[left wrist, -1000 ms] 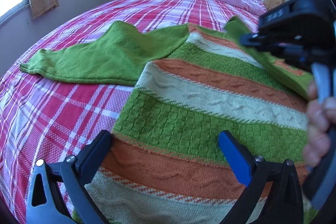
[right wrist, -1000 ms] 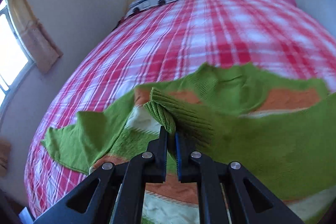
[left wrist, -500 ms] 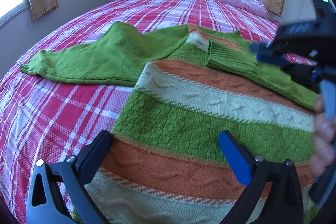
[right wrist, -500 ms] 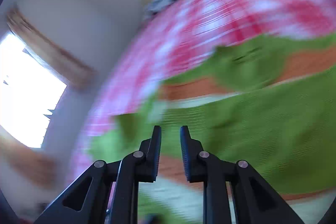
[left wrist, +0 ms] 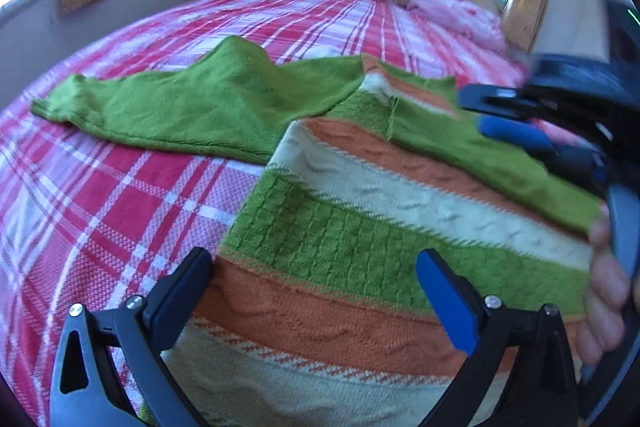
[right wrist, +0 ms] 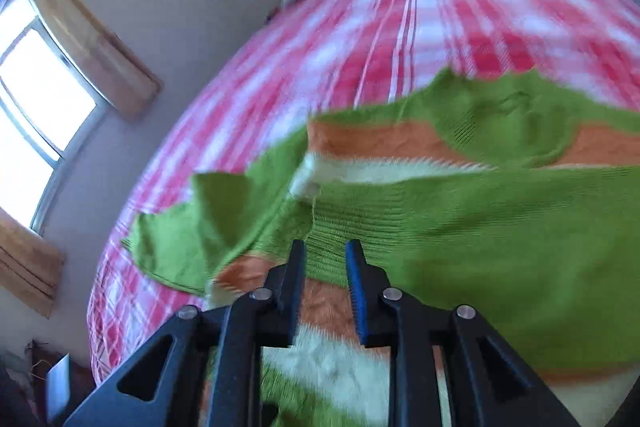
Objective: Fold small clothes
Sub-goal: 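Lift the sleeve and fold it across the sweater body, then open the right gripper, then grasp the other green sleeve cuff with the left gripper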
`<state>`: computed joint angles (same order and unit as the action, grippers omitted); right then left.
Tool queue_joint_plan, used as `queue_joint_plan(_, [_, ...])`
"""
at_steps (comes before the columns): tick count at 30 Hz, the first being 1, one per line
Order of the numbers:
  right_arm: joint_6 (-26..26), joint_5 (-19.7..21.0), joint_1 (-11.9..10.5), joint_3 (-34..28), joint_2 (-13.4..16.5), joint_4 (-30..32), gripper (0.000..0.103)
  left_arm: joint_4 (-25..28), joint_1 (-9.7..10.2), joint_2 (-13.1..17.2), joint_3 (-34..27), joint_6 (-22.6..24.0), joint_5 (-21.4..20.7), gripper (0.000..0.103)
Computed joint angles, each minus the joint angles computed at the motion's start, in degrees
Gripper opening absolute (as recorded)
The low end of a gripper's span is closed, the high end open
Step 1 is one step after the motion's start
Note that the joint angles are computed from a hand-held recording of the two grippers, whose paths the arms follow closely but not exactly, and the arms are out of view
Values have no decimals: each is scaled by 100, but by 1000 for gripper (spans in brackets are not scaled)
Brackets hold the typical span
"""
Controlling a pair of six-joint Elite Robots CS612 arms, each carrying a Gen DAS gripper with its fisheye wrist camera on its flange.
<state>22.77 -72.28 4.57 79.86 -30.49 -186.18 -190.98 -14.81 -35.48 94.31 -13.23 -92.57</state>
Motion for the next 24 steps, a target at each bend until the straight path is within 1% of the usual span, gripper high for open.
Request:
queue_joint_plan(1, [18, 19, -9, 120, -49, -197, 47, 5, 68, -14, -1, -15, -228, 103])
queue_joint_plan(2, [111, 76, -26, 378, -138, -620, 66, 116, 123, -55, 0, -15, -316, 103])
queue_joint_plan(3, [218, 98, -38, 548, -177, -973, 73, 279, 166, -117, 1, -8, -192, 103])
queue_joint_plan(4, [319, 83, -53, 699, -207, -1283, 74, 332, 189, -163, 9, -26, 27, 103])
queue_joint_plan(5, [398, 19, -53, 832, -254, -1460, 74, 328, 234, -187, -4, -70, 252, 103])
queue_joint_plan(6, [458, -149, -34, 981, -324, -1492, 74, 276, 310, -194, -50, -171, 514, 103])
queue_joint_plan(7, [470, -427, 11, 1105, -397, -1438, 74, 234, 364, -185, -100, -255, 692, 103])
queue_joint_plan(8, [429, -773, 67, 1228, -456, -1412, 74, 181, 446, -147, -219, -398, 1015, 103])
queue_joint_plan(10, [446, -1103, 124, 1407, -484, -1574, 74, 297, 555, -51, -507, -704, 1690, 103])
queue_joint_plan(11, [489, -1156, 138, 1429, -454, -1650, 74, 463, 624, 12, -695, -899, 1963, 103])
queue_joint_plan(13, [491, -1189, 159, 1396, -355, -1677, 74, 971, 798, 176, -1153, -1263, 2105, 103])
queue_joint_plan(14, [497, -1168, 162, 1371, -310, -1638, 74, 1192, 854, 250, -1339, -1371, 2127, 103])
queue_joint_plan(16, [618, -989, 133, 1302, -222, -1495, 74, 1661, 926, 414, -1713, -1574, 2274, 101])
queue_joint_plan(17, [683, -914, 110, 1298, -199, -1583, 74, 1780, 947, 480, -1839, -1610, 2301, 101])
queue_joint_plan(18, [744, -851, 91, 1311, -187, -1679, 74, 1871, 980, 561, -1977, -1662, 2219, 101])
queue_joint_plan(19, [763, -818, 76, 1302, -161, -1713, 74, 1884, 1021, 593, -2015, -1698, 2126, 97])
queue_joint_plan(20, [772, -806, 76, 1302, -150, -1731, 74, 2025, 1070, 665, -2146, -1799, 1962, 95])
queue_joint_plan(21, [759, -815, 81, 1295, -143, -1738, 74, 2197, 1128, 748, -2291, -1933, 1704, 90])
queue_joint_plan(22, [740, -833, 88, 1301, -139, -1740, 74, 2302, 1148, 798, -2380, -2010, 1658, 89])
queue_joint_plan(24, [691, -892, 115, 1282, -147, -1659, 74, 2194, 1065, 841, -2403, -1851, 2003, 89])
